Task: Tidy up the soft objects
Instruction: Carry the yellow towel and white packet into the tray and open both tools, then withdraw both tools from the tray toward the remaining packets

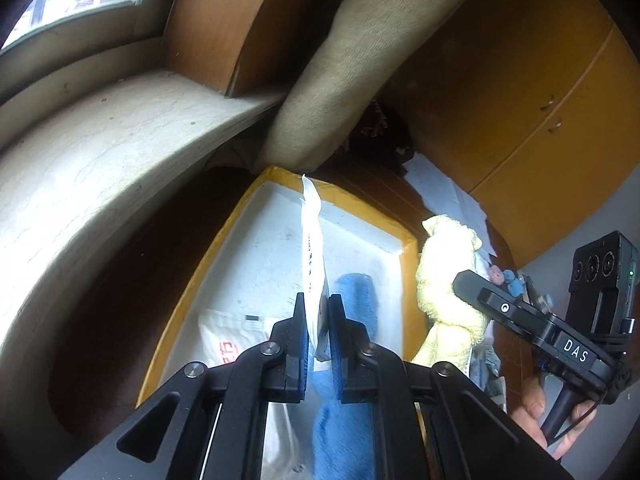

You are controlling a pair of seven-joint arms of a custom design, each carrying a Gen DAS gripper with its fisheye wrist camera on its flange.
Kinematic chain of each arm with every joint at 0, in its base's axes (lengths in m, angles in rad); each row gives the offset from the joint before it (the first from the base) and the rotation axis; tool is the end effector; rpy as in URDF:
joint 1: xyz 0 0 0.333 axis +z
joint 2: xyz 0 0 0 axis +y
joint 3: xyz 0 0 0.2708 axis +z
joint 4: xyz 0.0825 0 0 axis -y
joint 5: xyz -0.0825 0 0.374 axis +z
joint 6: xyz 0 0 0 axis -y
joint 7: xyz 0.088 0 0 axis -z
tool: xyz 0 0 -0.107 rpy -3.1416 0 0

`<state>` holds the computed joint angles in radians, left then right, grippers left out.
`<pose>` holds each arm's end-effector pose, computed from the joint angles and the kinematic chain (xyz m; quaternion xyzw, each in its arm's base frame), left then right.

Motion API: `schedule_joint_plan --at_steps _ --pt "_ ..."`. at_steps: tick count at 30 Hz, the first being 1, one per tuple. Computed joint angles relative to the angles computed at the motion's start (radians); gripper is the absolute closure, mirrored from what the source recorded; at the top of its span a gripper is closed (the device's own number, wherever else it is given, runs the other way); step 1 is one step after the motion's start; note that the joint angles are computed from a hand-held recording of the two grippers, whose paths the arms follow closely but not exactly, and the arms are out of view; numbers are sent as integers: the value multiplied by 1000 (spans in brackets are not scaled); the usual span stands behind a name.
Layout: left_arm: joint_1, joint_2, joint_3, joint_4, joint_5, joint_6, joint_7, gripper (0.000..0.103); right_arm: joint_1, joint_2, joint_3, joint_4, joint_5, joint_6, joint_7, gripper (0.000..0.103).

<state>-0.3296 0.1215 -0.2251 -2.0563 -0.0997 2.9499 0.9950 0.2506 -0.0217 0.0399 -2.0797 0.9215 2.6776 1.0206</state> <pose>0.5207 -0.3106 0.4323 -0.6936 0.6126 -0.3764 0.0438 0.5567 0.1409 0.4566 -0.6835 0.6016 -0.0274 0.4126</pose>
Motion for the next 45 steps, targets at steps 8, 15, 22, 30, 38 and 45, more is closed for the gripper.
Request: schedule_joint_plan --at_steps 8,15,22,30,38,45 --pt "22 82 -10 83 -80 -52 91 96 -15 125 34 94 -249 18 191 65" --pt "13 134 5 144 -84 -104 102 95 -30 164 57 115 -398 37 301 64" --pt "-61 131 89 154 121 -158 -74 92 -48 180 71 125 -466 5 367 63" --pt "-75 46 96 92 410 -232 -296 43 -51 41 63 -5 -283 53 242 40" --pt "-60 -126 17 -49 742 -256 -632 43 61 -245 -77 -287 37 127 -34 31" --pt "-62 -78 -83 -41 588 -7 -451 33 125 -519 -235 -544 123 136 -167 16"
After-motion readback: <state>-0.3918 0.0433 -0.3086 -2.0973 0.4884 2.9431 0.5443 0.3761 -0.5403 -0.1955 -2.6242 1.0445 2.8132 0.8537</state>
